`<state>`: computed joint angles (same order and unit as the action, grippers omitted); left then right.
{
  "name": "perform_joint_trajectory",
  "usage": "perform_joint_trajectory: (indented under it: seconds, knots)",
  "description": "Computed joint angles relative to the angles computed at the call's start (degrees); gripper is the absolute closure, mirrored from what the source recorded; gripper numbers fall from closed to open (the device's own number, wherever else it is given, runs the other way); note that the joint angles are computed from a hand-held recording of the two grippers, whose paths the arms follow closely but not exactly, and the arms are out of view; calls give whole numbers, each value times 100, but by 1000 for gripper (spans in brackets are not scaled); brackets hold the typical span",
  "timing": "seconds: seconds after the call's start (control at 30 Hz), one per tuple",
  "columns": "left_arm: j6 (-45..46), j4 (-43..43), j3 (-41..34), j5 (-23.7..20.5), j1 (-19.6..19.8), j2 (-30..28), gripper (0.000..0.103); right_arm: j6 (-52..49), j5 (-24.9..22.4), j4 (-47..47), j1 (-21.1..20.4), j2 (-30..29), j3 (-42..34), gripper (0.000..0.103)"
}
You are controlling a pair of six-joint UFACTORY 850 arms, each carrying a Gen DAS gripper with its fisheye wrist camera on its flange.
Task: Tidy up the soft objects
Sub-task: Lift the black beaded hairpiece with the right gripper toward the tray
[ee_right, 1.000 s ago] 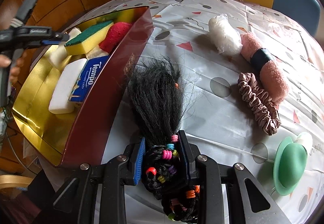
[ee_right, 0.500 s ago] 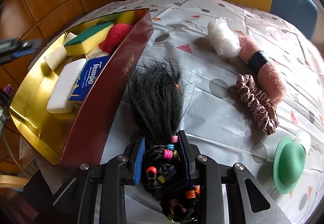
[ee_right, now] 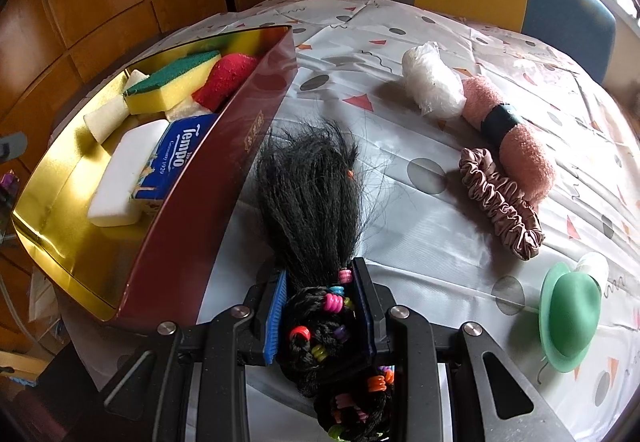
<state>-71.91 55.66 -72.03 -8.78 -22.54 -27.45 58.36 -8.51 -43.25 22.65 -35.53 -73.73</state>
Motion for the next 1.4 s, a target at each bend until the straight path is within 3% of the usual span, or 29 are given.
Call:
perform_joint_trajectory:
  seconds: [0.33,0.6,0.93,1.1,1.23,1.4]
  knots:
    - [416,-399,92,-14,-15,36,60,1093,-107,-1027,59,17,38,72]
    - [-205,245,235,39,14,137,60,2320,-299,-2010,142,15,60,72]
    - [-737,746,477,216,147,306,60,2793,-570,-2222,232,-19,13,72]
    - [-609,565,568,228,199,368,60,2548,-671,-1968,253,-40,-33,72]
    - [-1588,1512,718,331,254,468,60,2145,-595,-1185,156,23,-28,74]
    - [-2654,2441,859,298,384,561,60,3277,-453,-1665,-3,308,192,74]
